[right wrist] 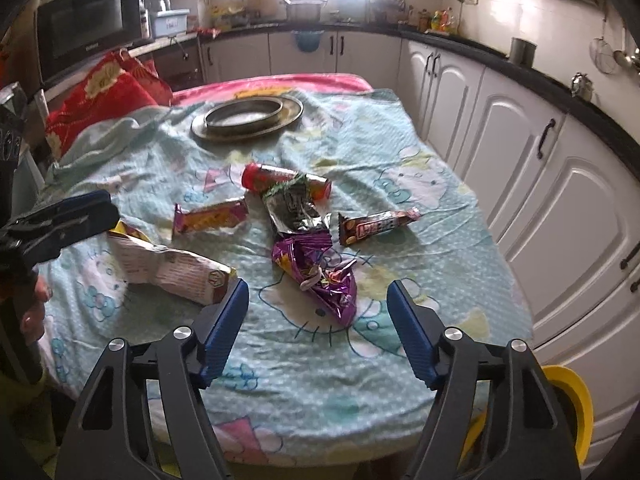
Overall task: Collect trash
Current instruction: 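Move both tools back over the bed toward the wrappers, then grasp the yellow-white snack box with the left tool while the right tool grasps the purple wrapper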
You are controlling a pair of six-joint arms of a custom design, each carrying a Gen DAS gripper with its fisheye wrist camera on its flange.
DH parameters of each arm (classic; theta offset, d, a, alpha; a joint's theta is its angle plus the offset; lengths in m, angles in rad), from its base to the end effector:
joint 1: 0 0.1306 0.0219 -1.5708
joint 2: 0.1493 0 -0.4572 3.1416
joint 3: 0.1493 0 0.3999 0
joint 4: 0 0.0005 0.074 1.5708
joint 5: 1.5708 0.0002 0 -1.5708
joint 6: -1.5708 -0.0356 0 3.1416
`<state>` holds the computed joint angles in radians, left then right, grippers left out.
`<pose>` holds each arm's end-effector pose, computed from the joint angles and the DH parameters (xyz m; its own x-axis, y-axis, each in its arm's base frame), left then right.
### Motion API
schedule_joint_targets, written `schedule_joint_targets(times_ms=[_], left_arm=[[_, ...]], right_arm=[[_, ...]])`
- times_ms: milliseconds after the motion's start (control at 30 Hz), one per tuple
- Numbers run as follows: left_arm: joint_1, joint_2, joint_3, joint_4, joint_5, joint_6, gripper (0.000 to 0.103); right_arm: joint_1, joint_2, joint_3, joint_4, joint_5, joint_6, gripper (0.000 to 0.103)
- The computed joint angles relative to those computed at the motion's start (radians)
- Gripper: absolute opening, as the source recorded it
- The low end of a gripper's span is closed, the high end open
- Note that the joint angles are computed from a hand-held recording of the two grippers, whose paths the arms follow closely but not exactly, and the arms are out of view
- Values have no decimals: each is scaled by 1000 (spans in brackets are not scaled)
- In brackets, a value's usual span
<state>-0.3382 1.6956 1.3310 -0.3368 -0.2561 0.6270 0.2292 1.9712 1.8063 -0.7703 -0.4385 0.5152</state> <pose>0.5707 -0.1917 0.3580 -0.5742 -0.3997 -0.7145 -0.2450 0.9166 -0.3159 0.6960 0.1774 0.3692 -0.4597 -0.5653 -0.6849 -0.7787 0.6274 0.0048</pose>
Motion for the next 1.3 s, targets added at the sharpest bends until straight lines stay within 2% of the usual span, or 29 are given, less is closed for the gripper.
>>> schedule_joint_targets(times_ms=[400,500,667,833,967,1100,1300], left_arm=[[27,40,-12,10,125,66,92],[22,47,-8,8,126,54,92],[14,56,7,-4,125,36,92],[3,61,21,-26,122,4,78],[1,64,30,-46,120,2,60],[0,60,28,-44,132,-5,49],[-10,57,37,-54,134,-36,40]], right_arm=[[34,119,126,-98,57,45,60],[36,138,145,-121,58,42,54],[34,133,131,-107,42,50,39],[32,116,101,-91,36,58,34],[28,97,72,-82,28,67,32],[22,75,37,-64,21,62,31],[10,42,1,-34,3,39,31]])
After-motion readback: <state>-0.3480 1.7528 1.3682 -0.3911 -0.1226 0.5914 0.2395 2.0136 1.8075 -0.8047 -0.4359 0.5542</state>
